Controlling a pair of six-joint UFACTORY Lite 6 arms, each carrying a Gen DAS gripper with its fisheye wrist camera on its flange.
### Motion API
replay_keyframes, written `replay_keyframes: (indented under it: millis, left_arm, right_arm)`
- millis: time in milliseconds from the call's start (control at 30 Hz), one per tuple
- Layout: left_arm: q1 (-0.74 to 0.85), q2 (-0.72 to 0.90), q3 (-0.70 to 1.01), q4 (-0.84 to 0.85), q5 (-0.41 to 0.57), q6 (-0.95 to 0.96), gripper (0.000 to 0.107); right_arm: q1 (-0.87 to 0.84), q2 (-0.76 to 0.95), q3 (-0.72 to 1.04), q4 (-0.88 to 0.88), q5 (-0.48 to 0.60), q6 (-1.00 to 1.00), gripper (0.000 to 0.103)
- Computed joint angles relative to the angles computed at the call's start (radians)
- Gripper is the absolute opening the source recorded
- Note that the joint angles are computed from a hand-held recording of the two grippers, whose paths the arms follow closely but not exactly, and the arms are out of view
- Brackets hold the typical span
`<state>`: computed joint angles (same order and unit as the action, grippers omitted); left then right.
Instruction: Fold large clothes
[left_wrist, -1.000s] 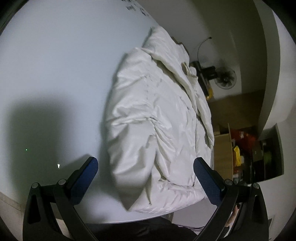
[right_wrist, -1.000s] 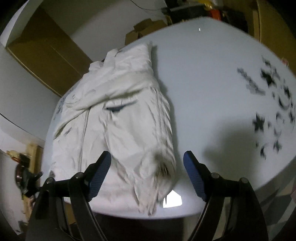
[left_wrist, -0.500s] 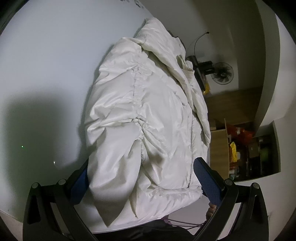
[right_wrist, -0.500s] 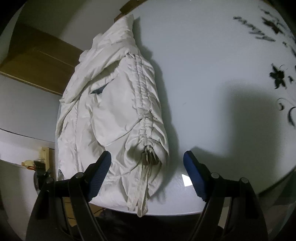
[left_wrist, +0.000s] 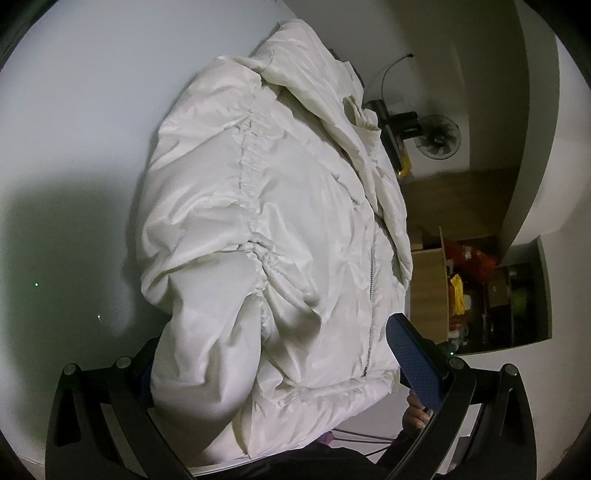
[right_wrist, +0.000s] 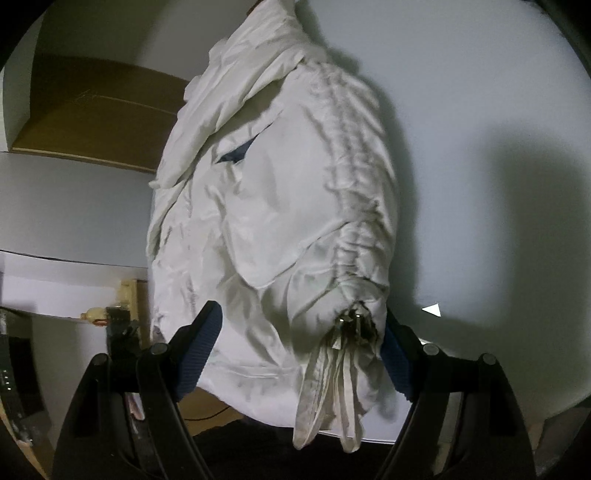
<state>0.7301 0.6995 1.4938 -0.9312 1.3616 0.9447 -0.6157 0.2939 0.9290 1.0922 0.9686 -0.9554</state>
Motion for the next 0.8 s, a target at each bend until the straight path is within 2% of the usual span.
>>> replay_keyframes:
  millis: [100, 167, 200, 233, 300, 333, 400, 467, 500, 567, 800]
  left_arm:
    - [-0.007, -0.006, -0.009, -0.006, -0.008, -0.009, 0.103]
    - [0.001, 0.007, -0.007, -0.024, 0.002, -0.022, 0.101]
    - [0.000, 0.014, -0.003, -0.031, 0.006, -0.025, 0.101]
    - [-0.002, 0.018, 0.002, -0.033, 0.009, -0.027, 0.101]
    - [-0.005, 0.010, 0.000, -0.032, 0.003, -0.022, 0.101]
    - [-0.012, -0.007, -0.012, -0.026, -0.011, -0.010, 0.099]
    - [-0.025, -0.036, -0.036, -0.003, -0.055, 0.004, 0.082]
    - [-0.038, -0.050, -0.049, 0.031, -0.119, -0.019, 0.035]
    - [-0.041, -0.041, -0.048, 0.041, -0.138, -0.033, 0.026]
    - [-0.035, -0.014, -0.036, 0.036, -0.122, -0.029, 0.019]
    - [-0.028, -0.112, -0.145, 0.048, -0.164, 0.015, 0.013]
  right_arm:
    - [0.032, 0.003, 0.006, 0.011, -0.021, 0.018, 0.081]
    - [0.054, -0.008, 0.001, 0.011, -0.047, 0.030, 0.078]
    - [0.066, -0.012, 0.001, 0.007, -0.061, 0.033, 0.069]
    - [0.071, -0.013, 0.002, 0.001, -0.073, 0.037, 0.052]
    - [0.084, -0.005, -0.005, 0.003, -0.122, 0.045, 0.028]
    - [0.073, 0.016, -0.007, 0.033, -0.111, 0.024, 0.024]
    - [0.054, 0.034, -0.015, 0.065, -0.098, -0.010, 0.020]
    - [0.043, 0.027, -0.037, 0.092, -0.102, -0.044, 0.018]
    - [0.038, 0.025, -0.046, 0.105, -0.103, -0.056, 0.016]
    - [0.029, 0.015, -0.077, 0.144, -0.109, -0.098, 0.015]
    - [-0.017, -0.061, -0.143, 0.170, -0.082, -0.175, 0.012]
